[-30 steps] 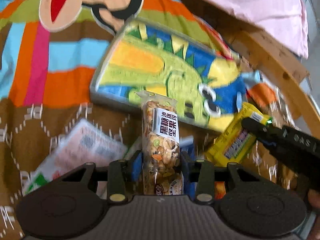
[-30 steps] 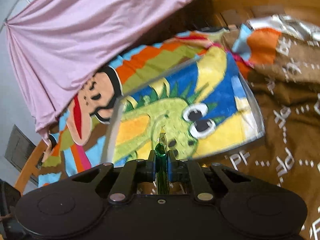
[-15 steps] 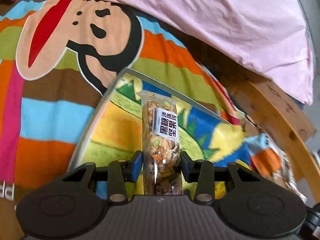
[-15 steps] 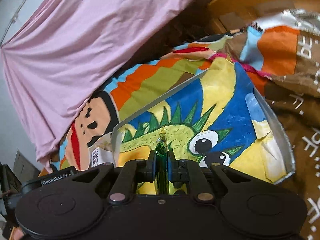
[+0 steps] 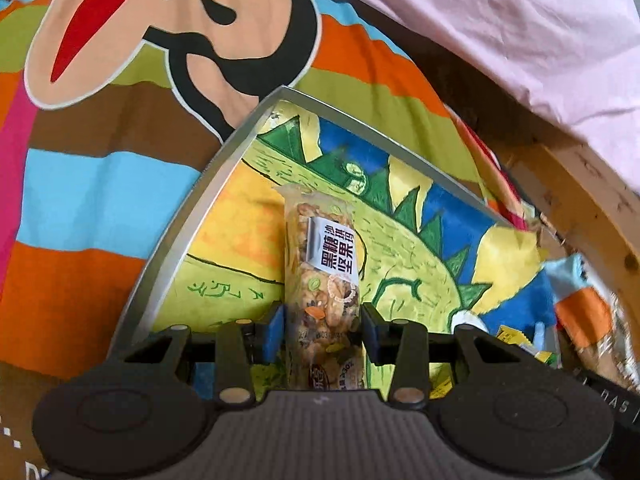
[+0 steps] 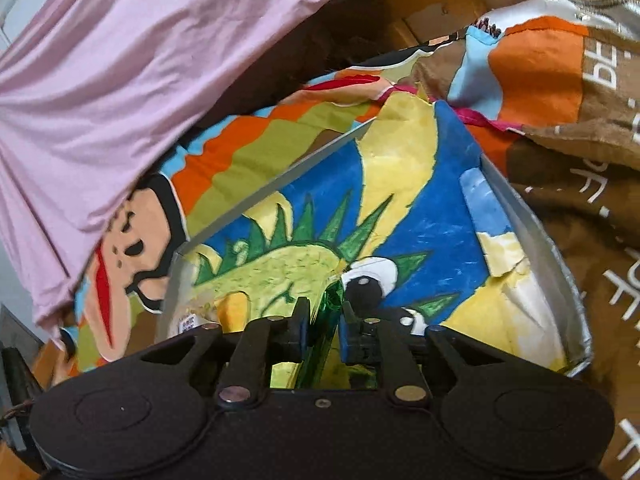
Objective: Organize snacks
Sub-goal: 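Carry the green stick with the right tool while the left tool carries the nut bar to the tray, then open the right tool over the tray while the left tool releases the nut bar inside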
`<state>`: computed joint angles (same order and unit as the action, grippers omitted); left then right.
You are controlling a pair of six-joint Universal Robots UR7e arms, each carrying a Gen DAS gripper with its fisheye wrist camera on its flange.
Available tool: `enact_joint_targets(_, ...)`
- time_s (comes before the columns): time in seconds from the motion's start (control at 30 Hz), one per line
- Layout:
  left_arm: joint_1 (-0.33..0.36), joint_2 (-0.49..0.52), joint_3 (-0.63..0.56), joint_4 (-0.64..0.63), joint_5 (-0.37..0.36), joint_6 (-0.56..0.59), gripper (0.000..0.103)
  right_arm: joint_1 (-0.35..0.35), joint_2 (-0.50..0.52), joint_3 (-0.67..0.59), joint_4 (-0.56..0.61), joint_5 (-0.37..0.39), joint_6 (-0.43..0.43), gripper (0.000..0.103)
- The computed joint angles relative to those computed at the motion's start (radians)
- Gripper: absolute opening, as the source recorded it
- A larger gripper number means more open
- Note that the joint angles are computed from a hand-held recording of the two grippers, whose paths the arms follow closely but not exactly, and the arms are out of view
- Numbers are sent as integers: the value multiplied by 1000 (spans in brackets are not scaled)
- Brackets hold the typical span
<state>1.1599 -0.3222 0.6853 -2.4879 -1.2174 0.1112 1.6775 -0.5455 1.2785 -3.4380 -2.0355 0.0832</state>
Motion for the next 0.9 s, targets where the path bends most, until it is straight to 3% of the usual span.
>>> enact_joint_targets(0.13, -16, -2, 15, -5, 60, 55, 45, 21, 8, -30, 62, -108, -37, 23)
enact_joint_targets(0.2, -25, -9, 31, -9, 89, 76, 54, 32, 9, -42, 104, -159, -50, 35)
enact_joint_targets(0.27, -33, -18, 48, -12, 111, 90, 68, 42, 5, -53, 164, -207, -59, 55)
enact_joint_targets(0.33, -41, -31, 70, -19, 131, 95, 80, 48, -2, -52, 203, -232, -60, 65)
enact_joint_targets(0.4, -48, -45, 89, -26, 144, 91, 82, 53, -10, -41, 201, -242, -66, 72)
enact_joint_targets(0.47, -55, -63, 104, -17, 147, 68, 87, 59, -21, -33, 219, -254, -59, 92)
enact_joint_targets(0.53, -62, -89, 130, -14, 141, 40, 88, 64, -29, -24, 197, -255, -78, 100)
enact_joint_targets(0.77, -97, -197, 296, -116, 180, 68, 98, 90, -105, 68, 177, -261, -46, 102)
enact_joint_targets(0.9, -112, -289, 452, -216, 196, 86, 101, 122, -136, 133, 84, -294, -100, 102)
